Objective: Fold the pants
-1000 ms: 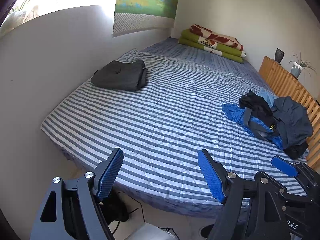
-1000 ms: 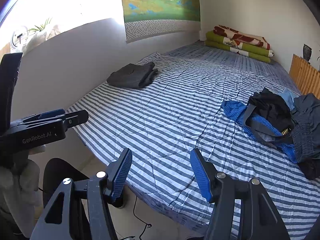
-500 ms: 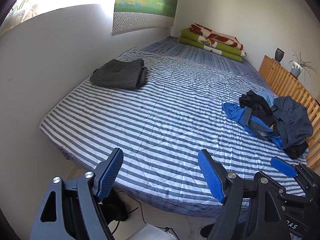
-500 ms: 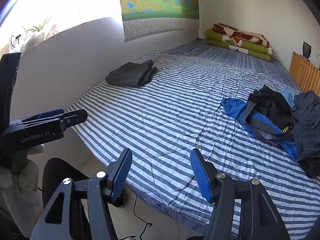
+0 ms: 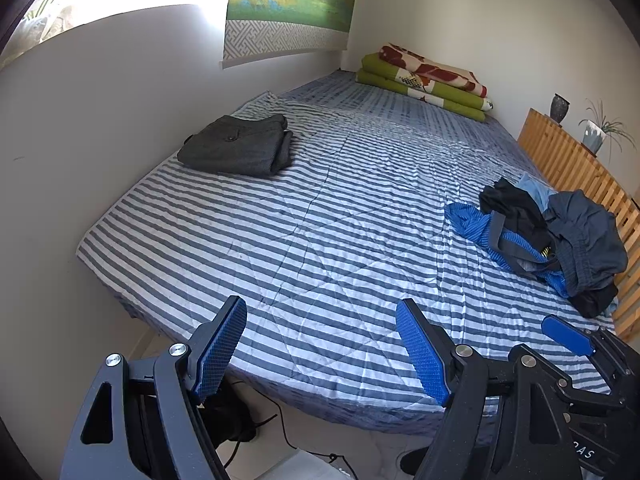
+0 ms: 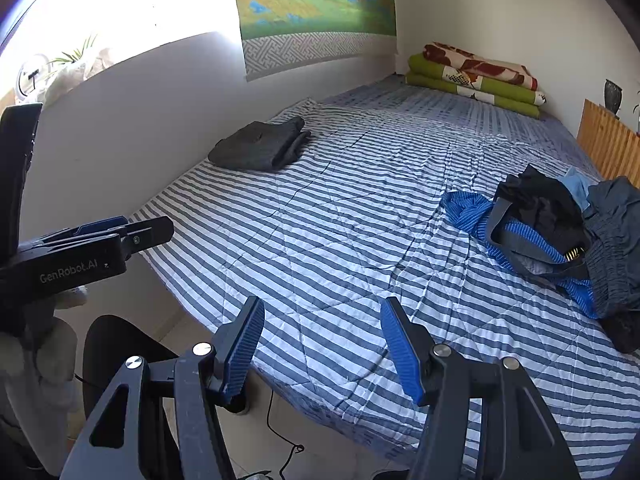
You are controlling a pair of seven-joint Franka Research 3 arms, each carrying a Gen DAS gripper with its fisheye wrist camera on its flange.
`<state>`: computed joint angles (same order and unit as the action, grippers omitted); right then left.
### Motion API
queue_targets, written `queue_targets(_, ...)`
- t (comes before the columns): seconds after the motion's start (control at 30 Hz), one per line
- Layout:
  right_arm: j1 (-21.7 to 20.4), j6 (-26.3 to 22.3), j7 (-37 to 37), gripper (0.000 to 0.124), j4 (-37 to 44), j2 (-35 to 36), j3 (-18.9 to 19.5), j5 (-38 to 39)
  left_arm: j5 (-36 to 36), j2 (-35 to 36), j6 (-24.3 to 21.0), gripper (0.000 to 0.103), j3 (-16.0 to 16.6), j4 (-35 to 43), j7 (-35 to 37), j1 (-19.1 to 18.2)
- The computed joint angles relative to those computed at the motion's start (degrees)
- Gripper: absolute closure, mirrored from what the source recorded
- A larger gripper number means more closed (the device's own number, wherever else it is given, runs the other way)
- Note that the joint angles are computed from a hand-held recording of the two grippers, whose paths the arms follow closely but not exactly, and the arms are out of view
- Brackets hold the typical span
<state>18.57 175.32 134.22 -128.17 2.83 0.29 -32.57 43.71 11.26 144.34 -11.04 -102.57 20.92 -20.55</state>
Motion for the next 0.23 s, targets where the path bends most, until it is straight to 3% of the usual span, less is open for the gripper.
queue_targets(0.23,0.3,-0.5,-0.2,0.067,0.2,0.6,-0.2,0.8,-0.6,0.9,0.7,0.022,0.2,0.1,0.5,0.2)
